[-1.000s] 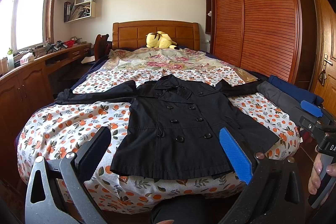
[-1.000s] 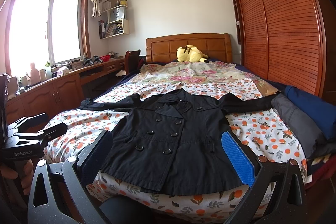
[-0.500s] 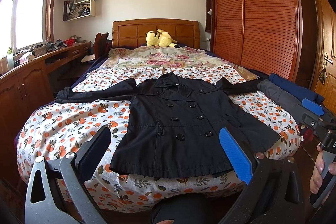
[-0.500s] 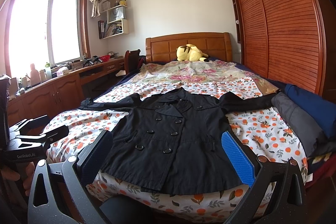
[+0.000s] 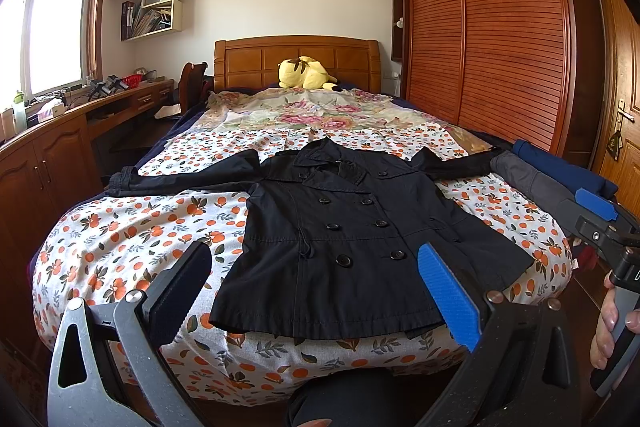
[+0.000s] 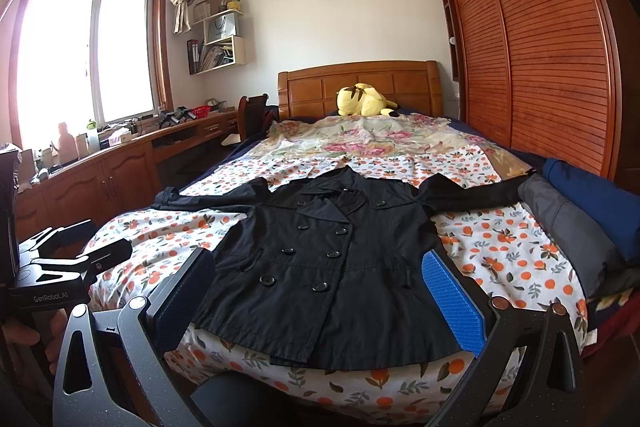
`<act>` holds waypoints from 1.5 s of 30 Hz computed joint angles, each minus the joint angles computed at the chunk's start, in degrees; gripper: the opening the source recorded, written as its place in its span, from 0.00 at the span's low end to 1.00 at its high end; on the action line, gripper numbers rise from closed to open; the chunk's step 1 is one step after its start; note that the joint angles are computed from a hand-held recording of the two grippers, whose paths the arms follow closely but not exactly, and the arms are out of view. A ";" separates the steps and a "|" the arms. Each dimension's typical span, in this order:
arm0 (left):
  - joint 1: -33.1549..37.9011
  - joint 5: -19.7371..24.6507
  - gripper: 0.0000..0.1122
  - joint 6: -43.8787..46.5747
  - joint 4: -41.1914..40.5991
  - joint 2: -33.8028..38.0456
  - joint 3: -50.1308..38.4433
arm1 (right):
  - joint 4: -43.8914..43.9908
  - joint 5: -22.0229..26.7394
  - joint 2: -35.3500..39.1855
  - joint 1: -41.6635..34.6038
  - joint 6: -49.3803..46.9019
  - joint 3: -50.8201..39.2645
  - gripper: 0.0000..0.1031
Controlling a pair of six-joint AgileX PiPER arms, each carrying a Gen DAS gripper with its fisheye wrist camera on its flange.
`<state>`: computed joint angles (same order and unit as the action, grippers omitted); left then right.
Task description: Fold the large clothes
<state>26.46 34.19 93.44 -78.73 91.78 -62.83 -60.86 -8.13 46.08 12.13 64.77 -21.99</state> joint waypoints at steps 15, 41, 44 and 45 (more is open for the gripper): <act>-0.15 -0.80 0.92 1.23 -0.02 5.72 -2.06 | 3.86 -1.27 4.92 -0.50 -4.64 -1.26 1.00; -3.92 -5.28 0.92 -21.08 21.05 26.19 -23.60 | 4.28 -5.74 26.02 -2.26 -10.19 -12.96 1.00; -4.88 -5.37 0.92 -27.94 27.95 29.10 -28.42 | 2.75 -8.35 30.32 -2.98 -10.11 -15.90 1.00; -5.07 -5.03 0.92 -30.51 30.38 30.39 -30.55 | 2.58 -8.94 32.28 -2.79 -10.37 -17.38 1.00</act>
<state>21.38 29.16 62.93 -48.34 122.17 -93.39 -58.28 -17.08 78.35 9.34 54.40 -39.37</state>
